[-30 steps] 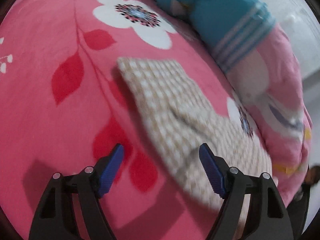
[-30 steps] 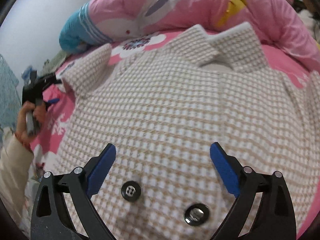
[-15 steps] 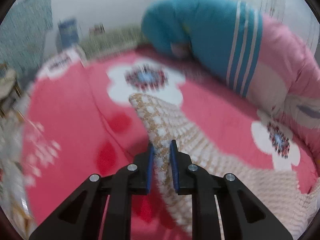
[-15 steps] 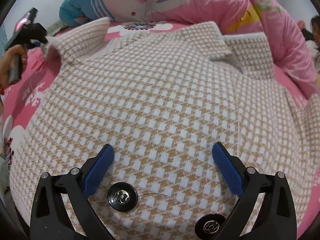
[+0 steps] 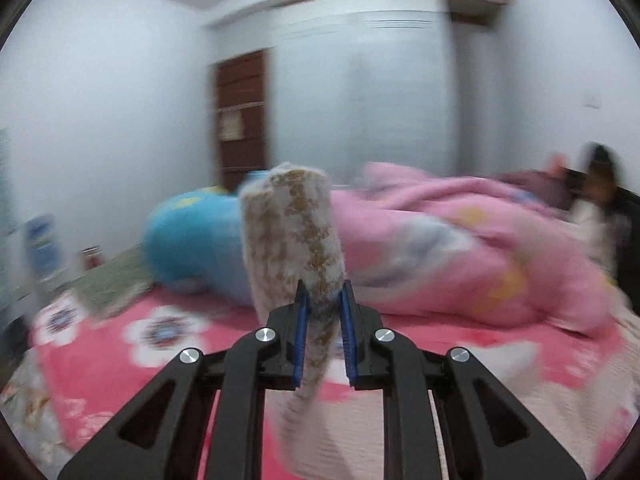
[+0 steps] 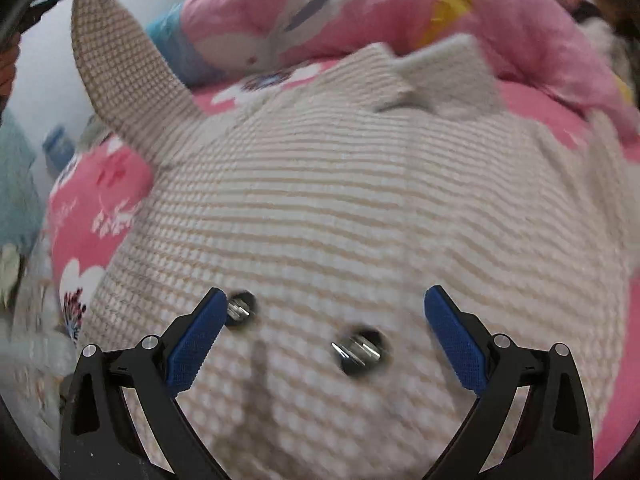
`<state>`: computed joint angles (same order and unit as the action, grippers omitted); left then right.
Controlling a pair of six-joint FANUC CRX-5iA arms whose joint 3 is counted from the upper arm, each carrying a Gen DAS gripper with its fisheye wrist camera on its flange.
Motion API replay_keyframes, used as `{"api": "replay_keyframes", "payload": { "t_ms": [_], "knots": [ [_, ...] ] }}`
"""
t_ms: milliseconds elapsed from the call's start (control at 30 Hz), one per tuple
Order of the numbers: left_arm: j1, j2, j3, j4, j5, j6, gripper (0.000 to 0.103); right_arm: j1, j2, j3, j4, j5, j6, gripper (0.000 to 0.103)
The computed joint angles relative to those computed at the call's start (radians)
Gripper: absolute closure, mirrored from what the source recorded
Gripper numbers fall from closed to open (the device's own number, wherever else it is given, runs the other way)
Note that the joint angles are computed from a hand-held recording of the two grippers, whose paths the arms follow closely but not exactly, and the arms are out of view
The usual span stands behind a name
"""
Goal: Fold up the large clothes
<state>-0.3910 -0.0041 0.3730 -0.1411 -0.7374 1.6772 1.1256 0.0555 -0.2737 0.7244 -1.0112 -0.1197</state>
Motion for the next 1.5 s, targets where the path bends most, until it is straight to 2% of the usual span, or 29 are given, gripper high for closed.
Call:
{"api": "replay_keyframes", "payload": {
  "t_ms": [100, 200, 233, 267, 333, 400, 467, 533, 633, 700, 833, 967, 1067, 1133, 1200, 1233, 1300, 1333, 1367, 1433, 1467, 1500],
  "knots": [
    [-0.104, 0.017, -0.025, 0.101, -0.029, -0.122, 0.088, 0.044, -0.057, -0.067, -0.007, -0.066, -0.119, 0.008],
    [-0.167, 0.073, -0.053, 0.222, -0.109, -0.255, 0.082, 0.063, -0.083, -0.102, -0.039, -0.084, -0.172, 0.008],
    [-0.178, 0.099, -0.064, 0.276, -0.156, -0.305, 0.071, 0.069, -0.088, -0.114, -0.045, -0.085, -0.185, 0.008],
    [-0.181, 0.118, -0.074, 0.312, -0.185, -0.339, 0.054, 0.075, -0.093, -0.129, -0.036, -0.077, -0.195, 0.008],
    [-0.192, 0.135, -0.113, 0.331, -0.231, -0.367, 0.041, 0.090, -0.092, -0.134, -0.022, -0.091, -0.194, 0.008],
    [-0.171, 0.113, -0.179, 0.370, -0.228, -0.406, 0.034, 0.107, -0.085, -0.127, -0.032, -0.112, -0.176, 0.008],
    [-0.125, 0.055, -0.272, 0.455, -0.211, -0.465, 0.021, 0.114, -0.084, -0.131, -0.031, -0.108, -0.175, 0.008],
    [-0.062, -0.027, -0.385, 0.535, -0.174, -0.532, 0.015, 0.126, -0.087, -0.146, -0.012, -0.097, -0.215, 0.008],
    [0.002, -0.114, -0.473, 0.520, -0.153, -0.567, 0.005, 0.140, -0.113, -0.176, 0.001, -0.088, -0.232, 0.008],
    [0.026, -0.142, -0.499, 0.462, -0.148, -0.537, 0.005, 0.145, -0.129, -0.181, -0.006, -0.080, -0.223, 0.008],
    [0.065, -0.136, -0.528, 0.330, -0.145, -0.441, 0.005, 0.121, -0.169, -0.133, -0.094, -0.085, -0.105, 0.008],
    [0.095, -0.086, -0.529, 0.295, -0.134, -0.410, 0.005, 0.081, -0.228, -0.105, -0.040, -0.062, -0.063, 0.008],
    [0.110, -0.036, -0.511, 0.305, -0.171, -0.428, 0.005, 0.011, -0.252, -0.072, -0.047, -0.013, -0.031, 0.008],
    [0.138, -0.010, -0.522, 0.369, -0.206, -0.471, 0.005, -0.055, -0.260, -0.069, -0.085, 0.065, 0.002, 0.008],
    [0.168, -0.009, -0.561, 0.452, -0.192, -0.513, 0.005, -0.148, -0.246, -0.052, -0.169, 0.137, 0.049, 0.009],
    [0.189, -0.018, -0.599, 0.518, -0.171, -0.556, 0.005, -0.182, -0.236, -0.047, -0.211, 0.167, 0.070, 0.013],
    [0.211, -0.025, -0.630, 0.580, -0.164, -0.598, 0.005, -0.261, -0.194, 0.001, -0.350, 0.183, 0.146, 0.029],
    [0.217, -0.028, -0.640, 0.599, -0.163, -0.614, 0.005, -0.291, -0.172, 0.021, -0.405, 0.184, 0.181, 0.031],
    [0.222, -0.029, -0.645, 0.605, -0.163, -0.622, 0.005, -0.309, -0.158, 0.034, -0.439, 0.184, 0.207, 0.034],
    [0.219, -0.031, -0.645, 0.594, -0.162, -0.626, 0.005, -0.346, -0.115, 0.072, -0.520, 0.161, 0.259, 0.048],
    [0.212, -0.036, -0.645, 0.580, -0.157, -0.623, 0.005, -0.356, -0.098, 0.089, -0.558, 0.148, 0.280, 0.060],
    [0.205, -0.038, -0.643, 0.565, -0.150, -0.619, 0.005, -0.351, -0.092, 0.092, -0.553, 0.137, 0.273, 0.063]
  ]
}}
